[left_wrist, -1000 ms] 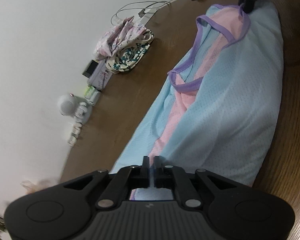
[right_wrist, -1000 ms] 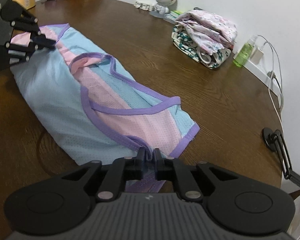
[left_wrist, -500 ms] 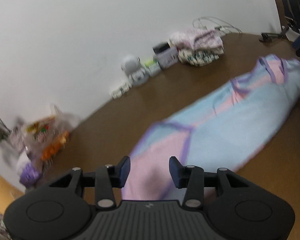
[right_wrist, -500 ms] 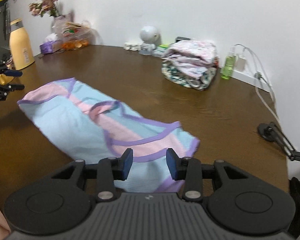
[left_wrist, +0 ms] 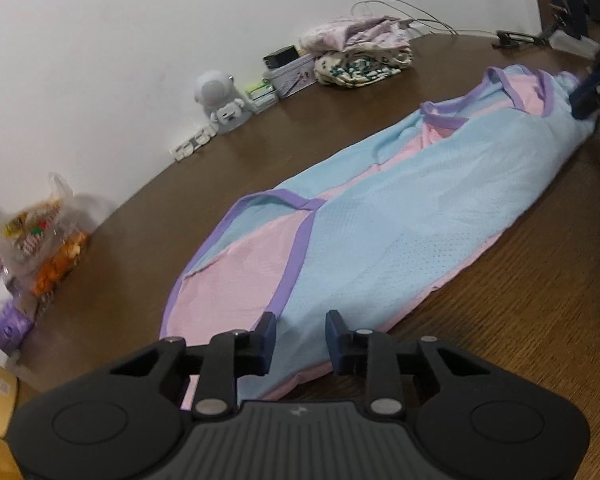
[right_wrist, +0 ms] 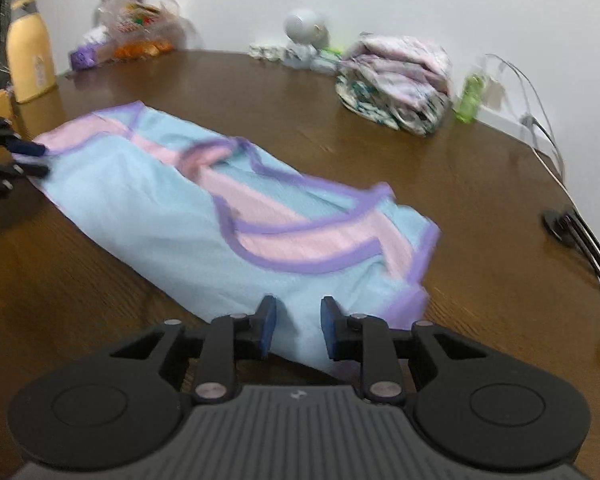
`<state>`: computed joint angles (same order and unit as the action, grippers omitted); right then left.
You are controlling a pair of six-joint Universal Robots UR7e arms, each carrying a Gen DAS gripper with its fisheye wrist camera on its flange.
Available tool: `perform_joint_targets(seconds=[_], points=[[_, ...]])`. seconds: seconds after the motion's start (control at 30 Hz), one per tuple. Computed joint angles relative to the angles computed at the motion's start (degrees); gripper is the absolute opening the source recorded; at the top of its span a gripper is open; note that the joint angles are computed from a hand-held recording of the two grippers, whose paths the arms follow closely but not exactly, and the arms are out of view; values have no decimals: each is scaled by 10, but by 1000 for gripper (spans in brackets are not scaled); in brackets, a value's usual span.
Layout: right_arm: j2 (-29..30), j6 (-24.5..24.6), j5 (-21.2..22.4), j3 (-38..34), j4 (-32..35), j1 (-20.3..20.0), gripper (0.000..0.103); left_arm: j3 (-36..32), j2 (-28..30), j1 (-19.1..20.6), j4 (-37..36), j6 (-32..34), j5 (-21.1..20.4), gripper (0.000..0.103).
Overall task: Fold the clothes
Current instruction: 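Release the folded garment and move the right gripper along its length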
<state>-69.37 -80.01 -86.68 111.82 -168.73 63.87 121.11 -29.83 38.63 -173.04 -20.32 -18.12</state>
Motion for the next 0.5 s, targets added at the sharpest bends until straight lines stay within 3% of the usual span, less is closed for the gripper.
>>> perform_joint_targets(seconds=[0.2,0.5], points=[[-6,34,0,-2,4,-9,27,12,-10,-7,26,-44,-11,13],[-42,38,-1,25,16,-27,27,18,-28,-35,151,-133,-28,8]])
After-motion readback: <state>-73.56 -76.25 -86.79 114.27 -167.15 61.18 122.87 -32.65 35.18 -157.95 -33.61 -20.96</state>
